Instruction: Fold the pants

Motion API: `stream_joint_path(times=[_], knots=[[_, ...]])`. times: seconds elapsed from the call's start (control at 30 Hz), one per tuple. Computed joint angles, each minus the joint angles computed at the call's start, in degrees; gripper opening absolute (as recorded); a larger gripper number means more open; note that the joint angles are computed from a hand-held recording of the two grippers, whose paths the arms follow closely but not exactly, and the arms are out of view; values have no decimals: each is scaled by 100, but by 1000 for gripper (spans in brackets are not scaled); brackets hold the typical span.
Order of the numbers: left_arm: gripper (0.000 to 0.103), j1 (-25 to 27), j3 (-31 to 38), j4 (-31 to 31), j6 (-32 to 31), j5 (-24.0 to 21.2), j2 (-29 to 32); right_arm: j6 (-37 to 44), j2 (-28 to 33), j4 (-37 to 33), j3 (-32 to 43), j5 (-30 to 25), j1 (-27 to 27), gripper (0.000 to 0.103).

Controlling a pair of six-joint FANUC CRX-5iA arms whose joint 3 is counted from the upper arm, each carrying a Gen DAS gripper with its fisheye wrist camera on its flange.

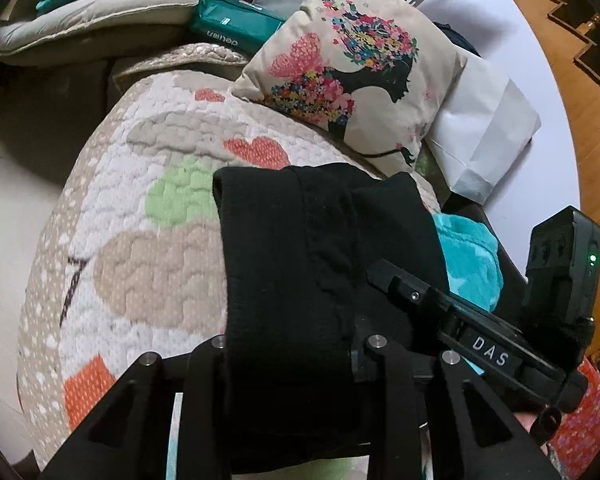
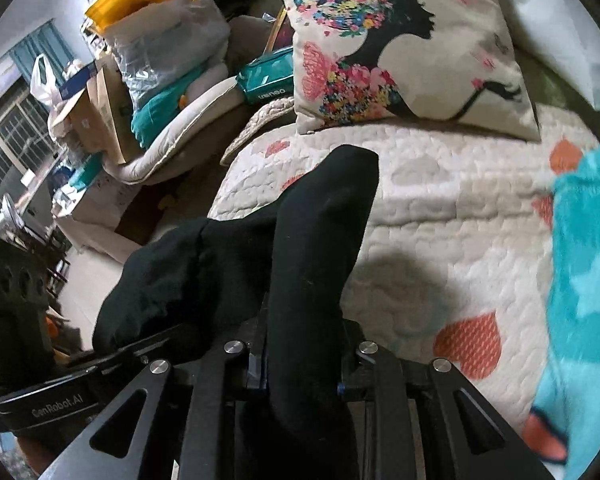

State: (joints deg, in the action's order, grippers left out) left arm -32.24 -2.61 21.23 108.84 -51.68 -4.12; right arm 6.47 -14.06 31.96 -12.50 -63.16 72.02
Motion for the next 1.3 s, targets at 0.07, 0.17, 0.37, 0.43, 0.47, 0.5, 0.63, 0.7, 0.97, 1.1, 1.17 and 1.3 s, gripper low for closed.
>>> stream_joint_path(times=[0.07,0.17,0.37,0.43,0.47,0.5,0.63,0.7,0.97,1.1,1.17,1.3], knots=[[29,11,121,-89,24,-17,134,164,113,-7,87,-49,-89,24],[29,3,177,-162,27,14,284,269,231,-21,100,-30,-211,24],[29,25,201,-191,163,3,579,240,313,-169,-142,322,-482,24],[30,-8,344,-419,266,-110,686,207,324,-227,-229,468,-568,24],[32,-12,381,-465,290,-158,715,175,326,-233,-267,524,-603,24],[35,-7,418,-498,318,-210,749,128,325,-232,-313,580,-640,26],[45,219,123,-26,287,-139,709,-136,270,-238,-496,630,-698,38],[45,431,-329,788,-28,47,623,-308,227,-274,-579,646,-729,52],[49,717,-1220,1832,-208,763,147,-1195,-163,-191,-1000,787,-707,68],[53,731,-1175,1824,-86,609,243,-951,-4,-87,-829,247,-548,68],[53,666,-1107,1785,-141,544,286,-757,224,80,-633,-369,-429,68],[58,523,-667,1092,40,239,422,-538,377,35,-516,-848,-435,68]])
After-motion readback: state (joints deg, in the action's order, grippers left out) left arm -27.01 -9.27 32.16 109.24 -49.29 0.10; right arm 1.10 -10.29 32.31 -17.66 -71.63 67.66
